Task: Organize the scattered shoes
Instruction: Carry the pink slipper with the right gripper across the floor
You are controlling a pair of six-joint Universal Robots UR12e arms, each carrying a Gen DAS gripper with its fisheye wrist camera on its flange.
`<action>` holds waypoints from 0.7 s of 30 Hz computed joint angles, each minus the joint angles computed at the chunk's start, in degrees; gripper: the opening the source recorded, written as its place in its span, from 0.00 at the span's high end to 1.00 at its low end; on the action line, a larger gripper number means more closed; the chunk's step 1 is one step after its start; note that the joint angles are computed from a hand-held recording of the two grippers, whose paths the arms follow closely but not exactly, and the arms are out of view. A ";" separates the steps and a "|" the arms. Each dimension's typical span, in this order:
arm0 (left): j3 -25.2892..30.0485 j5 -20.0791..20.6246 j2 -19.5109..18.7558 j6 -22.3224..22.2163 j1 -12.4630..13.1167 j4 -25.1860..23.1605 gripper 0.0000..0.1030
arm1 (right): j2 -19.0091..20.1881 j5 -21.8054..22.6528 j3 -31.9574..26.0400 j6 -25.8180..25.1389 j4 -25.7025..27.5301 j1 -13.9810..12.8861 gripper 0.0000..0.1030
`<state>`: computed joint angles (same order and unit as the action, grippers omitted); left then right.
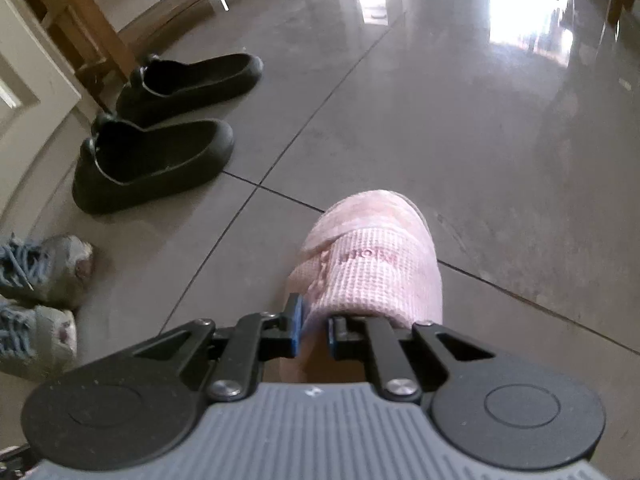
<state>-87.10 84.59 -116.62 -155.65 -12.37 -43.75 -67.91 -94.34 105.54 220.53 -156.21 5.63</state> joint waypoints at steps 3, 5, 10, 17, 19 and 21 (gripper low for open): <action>-0.11 -0.26 0.06 0.66 -0.17 0.42 0.01 | -0.87 0.88 0.66 -6.75 -0.67 0.12 0.87; -0.26 -0.38 0.16 1.18 -0.26 0.63 0.01 | -1.27 2.81 1.22 -14.45 -1.81 0.09 0.87; -0.52 0.15 0.29 1.73 -0.42 0.74 0.01 | -1.53 6.21 0.53 -17.76 1.92 -0.44 0.82; 0.07 0.41 -0.11 0.69 -0.40 0.41 0.01 | -4.69 7.30 3.83 -12.20 -1.52 -0.10 0.30; 0.43 -0.10 -0.42 1.20 -0.49 0.29 0.01 | -5.52 7.66 4.90 -11.88 -2.61 0.06 0.30; 0.66 -0.74 -0.78 3.41 -0.82 1.42 0.01 | -6.50 7.90 5.76 -10.99 -2.28 0.24 0.30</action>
